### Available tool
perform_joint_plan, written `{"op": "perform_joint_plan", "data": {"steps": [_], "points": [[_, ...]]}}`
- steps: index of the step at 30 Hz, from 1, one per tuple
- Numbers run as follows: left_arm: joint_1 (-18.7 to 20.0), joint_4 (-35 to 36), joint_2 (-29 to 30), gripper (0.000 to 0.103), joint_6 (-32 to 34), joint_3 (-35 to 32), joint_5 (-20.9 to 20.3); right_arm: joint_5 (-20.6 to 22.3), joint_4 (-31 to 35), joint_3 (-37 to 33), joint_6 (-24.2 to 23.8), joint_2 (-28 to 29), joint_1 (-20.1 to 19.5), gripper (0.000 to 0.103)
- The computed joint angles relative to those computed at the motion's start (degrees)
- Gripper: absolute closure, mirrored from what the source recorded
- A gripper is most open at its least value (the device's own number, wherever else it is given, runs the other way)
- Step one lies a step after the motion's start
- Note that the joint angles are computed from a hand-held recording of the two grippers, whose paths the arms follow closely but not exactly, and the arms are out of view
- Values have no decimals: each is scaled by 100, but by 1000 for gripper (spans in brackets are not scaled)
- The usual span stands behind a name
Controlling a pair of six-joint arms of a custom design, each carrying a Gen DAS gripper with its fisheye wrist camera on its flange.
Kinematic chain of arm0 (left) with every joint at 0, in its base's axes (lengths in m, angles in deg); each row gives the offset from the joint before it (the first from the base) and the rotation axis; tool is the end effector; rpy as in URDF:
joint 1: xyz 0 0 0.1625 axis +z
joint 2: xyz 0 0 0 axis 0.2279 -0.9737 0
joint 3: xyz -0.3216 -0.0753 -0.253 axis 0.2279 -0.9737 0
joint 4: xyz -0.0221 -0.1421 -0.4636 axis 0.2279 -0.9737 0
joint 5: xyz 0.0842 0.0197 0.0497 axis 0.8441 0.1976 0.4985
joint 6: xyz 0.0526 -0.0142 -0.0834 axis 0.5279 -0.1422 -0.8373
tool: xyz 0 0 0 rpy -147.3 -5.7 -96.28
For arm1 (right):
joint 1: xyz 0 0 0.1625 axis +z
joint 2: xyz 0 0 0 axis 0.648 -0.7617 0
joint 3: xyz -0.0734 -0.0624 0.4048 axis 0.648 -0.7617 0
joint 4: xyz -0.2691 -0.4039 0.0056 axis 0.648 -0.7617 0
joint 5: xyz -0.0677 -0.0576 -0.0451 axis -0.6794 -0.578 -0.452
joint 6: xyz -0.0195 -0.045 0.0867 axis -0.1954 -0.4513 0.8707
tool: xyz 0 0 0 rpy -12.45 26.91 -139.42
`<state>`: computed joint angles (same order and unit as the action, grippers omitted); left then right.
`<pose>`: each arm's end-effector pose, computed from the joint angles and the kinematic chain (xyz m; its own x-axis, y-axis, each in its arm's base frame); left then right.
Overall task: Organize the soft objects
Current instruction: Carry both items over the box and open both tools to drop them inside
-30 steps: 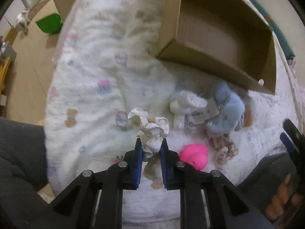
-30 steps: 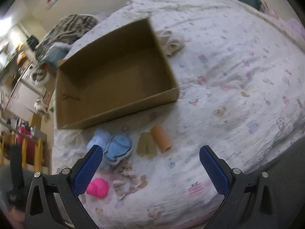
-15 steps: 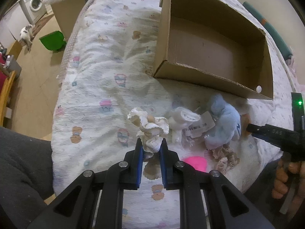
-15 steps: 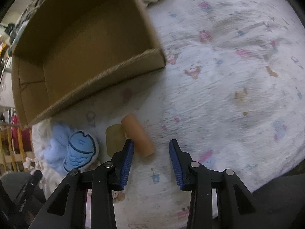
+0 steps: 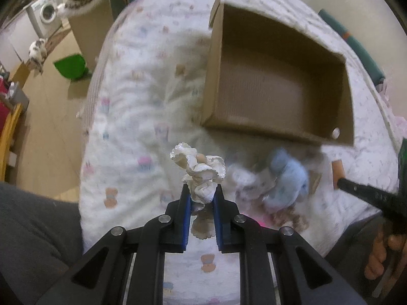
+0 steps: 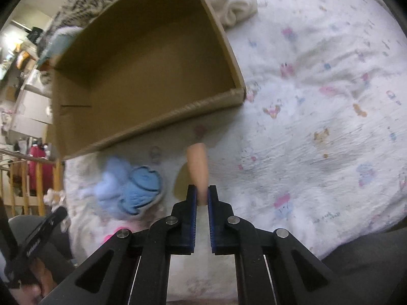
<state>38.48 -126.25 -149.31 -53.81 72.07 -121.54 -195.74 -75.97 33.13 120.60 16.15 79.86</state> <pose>-0.0900 -0.4391 0.4158 -0.7960 -0.1107 -0.5951 0.1363 0.9251 -0.3544 0.3833 -0.4864 0.0864 -0.9107 0.0597 0.4086 -0.0440 0.9698 -0.2398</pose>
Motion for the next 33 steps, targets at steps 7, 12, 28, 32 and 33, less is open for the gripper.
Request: {"op": "perform_joint_plan", "data": {"steps": [7, 12, 28, 32, 33], "points": [[-116, -494, 443, 89, 597, -344, 371, 283, -894, 74, -530, -192, 133, 93], [-37, -1106, 861, 89, 1151, -563, 488, 239, -1519, -233, -1018, 177, 182, 93], [508, -3345, 1903, 88, 2762, -410, 512, -192, -2338, -657, -1864, 1057, -127, 93], [558, -3490, 1895, 88, 2858, -318, 465, -222, -2196, -679, -1843, 1115, -176, 93], [565, -3528, 1888, 88, 2876, -299, 461, -232, -2186, -680, -1845, 1128, -182, 93]]}}
